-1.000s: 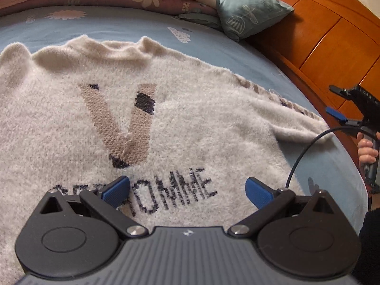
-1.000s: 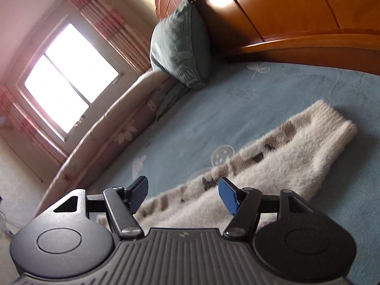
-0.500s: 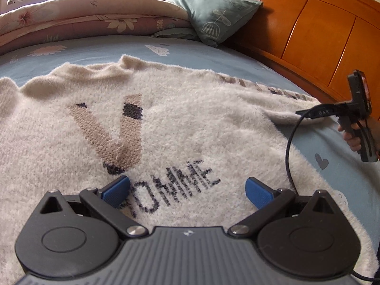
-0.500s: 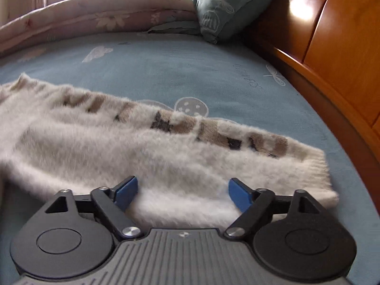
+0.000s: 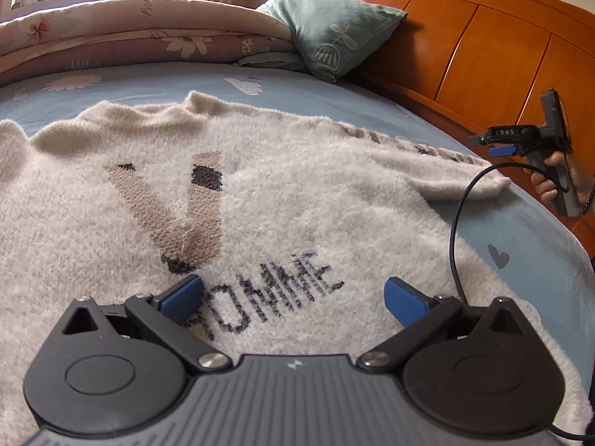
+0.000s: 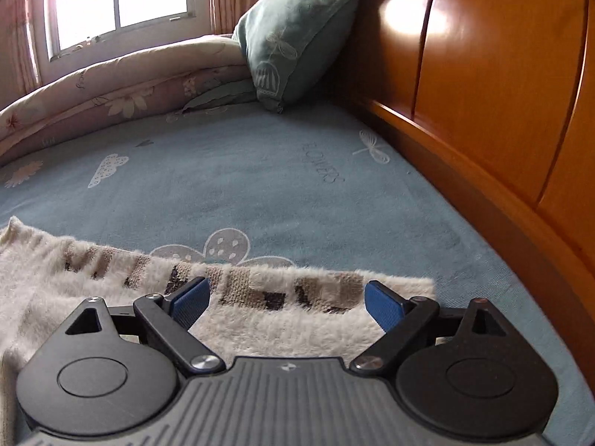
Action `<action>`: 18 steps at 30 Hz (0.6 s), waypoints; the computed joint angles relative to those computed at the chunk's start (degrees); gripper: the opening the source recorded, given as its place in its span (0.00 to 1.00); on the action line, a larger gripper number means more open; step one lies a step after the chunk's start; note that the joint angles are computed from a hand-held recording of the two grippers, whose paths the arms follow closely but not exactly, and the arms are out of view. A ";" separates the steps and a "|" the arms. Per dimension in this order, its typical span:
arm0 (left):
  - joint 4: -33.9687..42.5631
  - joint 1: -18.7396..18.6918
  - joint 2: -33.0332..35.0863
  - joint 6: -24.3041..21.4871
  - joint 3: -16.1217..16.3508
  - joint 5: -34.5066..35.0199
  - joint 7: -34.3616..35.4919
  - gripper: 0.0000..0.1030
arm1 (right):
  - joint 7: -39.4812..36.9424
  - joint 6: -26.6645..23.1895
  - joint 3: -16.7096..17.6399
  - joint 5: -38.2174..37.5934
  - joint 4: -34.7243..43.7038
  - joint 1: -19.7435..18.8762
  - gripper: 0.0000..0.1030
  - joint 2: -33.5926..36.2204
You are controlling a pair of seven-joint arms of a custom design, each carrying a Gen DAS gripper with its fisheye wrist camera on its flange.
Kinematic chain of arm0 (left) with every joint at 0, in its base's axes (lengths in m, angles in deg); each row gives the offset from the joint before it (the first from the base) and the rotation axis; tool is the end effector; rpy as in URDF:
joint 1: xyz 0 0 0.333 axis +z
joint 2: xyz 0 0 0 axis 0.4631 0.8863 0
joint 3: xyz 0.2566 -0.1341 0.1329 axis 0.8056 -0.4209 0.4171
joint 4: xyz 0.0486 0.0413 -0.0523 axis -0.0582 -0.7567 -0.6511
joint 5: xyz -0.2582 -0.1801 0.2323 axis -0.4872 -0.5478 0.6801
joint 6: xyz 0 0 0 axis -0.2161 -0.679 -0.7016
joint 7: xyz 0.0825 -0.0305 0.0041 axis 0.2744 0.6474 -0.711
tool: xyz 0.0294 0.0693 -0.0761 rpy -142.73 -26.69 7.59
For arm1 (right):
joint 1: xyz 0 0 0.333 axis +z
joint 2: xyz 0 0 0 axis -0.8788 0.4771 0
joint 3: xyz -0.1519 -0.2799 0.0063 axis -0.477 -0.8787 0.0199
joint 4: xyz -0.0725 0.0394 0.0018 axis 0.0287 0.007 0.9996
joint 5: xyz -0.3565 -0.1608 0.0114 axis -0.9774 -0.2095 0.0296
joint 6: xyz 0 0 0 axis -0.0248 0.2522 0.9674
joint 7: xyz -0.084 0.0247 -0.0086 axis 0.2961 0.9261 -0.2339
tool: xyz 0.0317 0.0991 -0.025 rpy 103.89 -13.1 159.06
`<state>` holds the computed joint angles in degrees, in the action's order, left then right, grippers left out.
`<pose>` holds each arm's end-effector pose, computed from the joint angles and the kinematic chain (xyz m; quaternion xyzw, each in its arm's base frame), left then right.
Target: Fold clothes
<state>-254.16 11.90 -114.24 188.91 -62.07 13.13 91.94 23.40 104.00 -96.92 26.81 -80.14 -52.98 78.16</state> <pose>0.2742 -0.1736 0.4657 -0.6270 0.6388 -0.3912 0.2137 0.5287 -0.0379 0.5232 -0.7003 0.5723 -0.2500 0.3458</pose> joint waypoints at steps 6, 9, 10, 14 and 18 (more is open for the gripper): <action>-0.46 -0.40 -0.10 0.84 0.57 -0.24 0.04 0.99 | -3.73 1.11 -0.57 2.10 -4.06 -0.96 0.91 0.84; -0.44 -0.27 0.02 0.95 0.43 -0.22 0.03 0.99 | -3.25 2.13 -0.23 -0.29 -7.33 -2.10 0.92 -1.88; -0.42 -0.20 0.06 0.96 0.33 -0.20 0.01 0.99 | -1.57 1.94 0.08 -2.45 -8.20 -2.77 0.92 -2.91; -0.34 0.08 0.09 0.84 -0.06 -0.03 -0.09 0.99 | 4.33 2.14 0.04 -5.70 -7.35 -0.49 0.92 -4.88; -0.46 -0.01 0.09 1.13 0.14 -0.03 -0.11 0.99 | 0.18 -2.16 -0.43 -0.49 -4.57 6.59 0.92 -4.56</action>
